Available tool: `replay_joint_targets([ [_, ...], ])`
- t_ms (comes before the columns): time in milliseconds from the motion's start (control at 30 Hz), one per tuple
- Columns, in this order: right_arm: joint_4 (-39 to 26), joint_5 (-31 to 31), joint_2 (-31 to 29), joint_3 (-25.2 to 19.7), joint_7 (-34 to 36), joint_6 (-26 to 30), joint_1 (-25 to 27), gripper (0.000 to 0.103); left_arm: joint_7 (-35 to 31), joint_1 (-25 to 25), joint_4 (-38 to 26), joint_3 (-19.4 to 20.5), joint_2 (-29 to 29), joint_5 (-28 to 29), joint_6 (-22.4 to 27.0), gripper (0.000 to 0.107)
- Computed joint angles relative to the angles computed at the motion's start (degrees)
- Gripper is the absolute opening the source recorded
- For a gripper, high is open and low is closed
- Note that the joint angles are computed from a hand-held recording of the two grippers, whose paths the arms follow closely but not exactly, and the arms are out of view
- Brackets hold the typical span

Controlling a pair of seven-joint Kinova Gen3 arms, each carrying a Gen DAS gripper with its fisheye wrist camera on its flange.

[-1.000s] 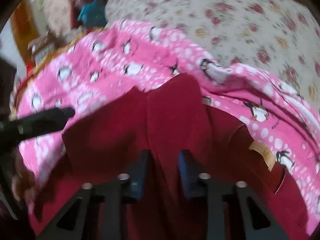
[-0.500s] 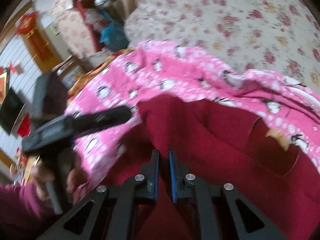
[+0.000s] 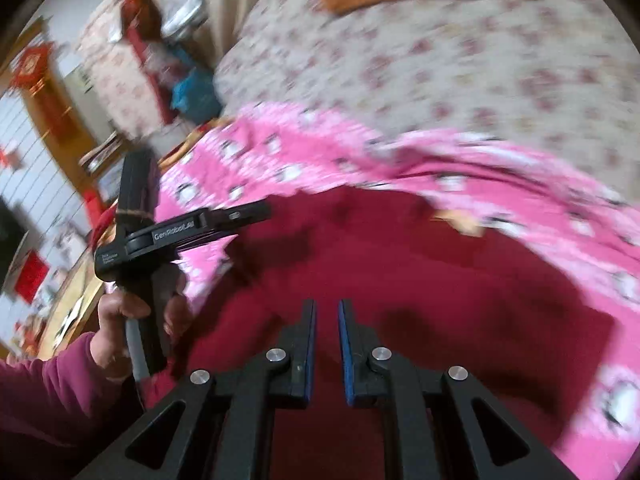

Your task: Fold small clothes

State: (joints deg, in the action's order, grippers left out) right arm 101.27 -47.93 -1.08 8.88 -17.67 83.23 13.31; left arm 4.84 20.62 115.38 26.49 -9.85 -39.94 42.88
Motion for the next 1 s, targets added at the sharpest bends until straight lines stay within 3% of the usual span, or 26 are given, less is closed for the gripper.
replay_joint_targets([
  [67, -0.2, 1.6, -0.8, 2.4, 0.8, -1.1, 2.6, 0.010, 0.5, 0.2, -0.5, 0.7, 0.7, -1.0, 1.8, 0.026],
  [100, -0.1, 2.2, -1.2, 3.1, 1.2, -2.0, 3.5, 0.011, 1.2, 0.3, -0.4, 0.6, 0.6, -1.4, 1.8, 0.025],
  [167, 0.3, 3.4, -1.2, 4.8, 2.5, -3.2, 5.5, 0.021, 1.9, 0.6, -0.3, 0.6, 0.4, -2.3, 1.6, 0.021],
  [233, 0.6, 4.7, -0.7, 5.5, 3.3, -3.1, 6.9, 0.055, 2.1, 1.0, -1.0, 1.3, 0.5, -3.7, 2.7, 0.021],
  [300, 1.8, 6.9, -1.0, 5.3, 4.9, -4.6, 7.4, 0.055, 2.4, 1.6, -1.6, 1.8, 1.0, -5.0, 4.1, 0.021],
  [400, 5.3, 7.8, -3.4, 4.9, 6.3, -11.1, 5.5, 0.055, 1.7, 3.0, -2.4, 0.7, 2.0, -4.6, 4.7, 0.021],
  [467, 7.3, 7.4, -4.4, 2.5, 6.1, -15.8, 5.6, 0.053, 1.6, 3.7, -2.7, -0.1, 2.7, -4.1, 5.3, 0.021],
  [533, 8.1, 8.1, -4.9, 1.4, 5.5, -19.9, 4.5, 0.020, 1.0, 4.4, -3.2, -1.2, 3.1, -2.8, 6.1, 0.021],
  [633, 8.7, 5.6, -5.5, 5.9, 7.3, -19.8, 2.2, 0.011, -0.4, 4.8, -3.0, -3.2, 3.1, 0.1, 5.3, 0.021],
  [867, 9.0, 10.0, -2.8, 7.3, 8.5, -15.3, 5.9, 0.009, -1.8, 5.3, -3.2, -5.0, 4.1, 3.5, 5.6, 0.021],
  [1000, 6.3, 5.8, -0.3, 10.5, 8.8, -7.8, 11.0, 0.009, 0.0, 5.1, -2.8, -4.8, 3.1, 3.4, 5.2, 0.020],
])
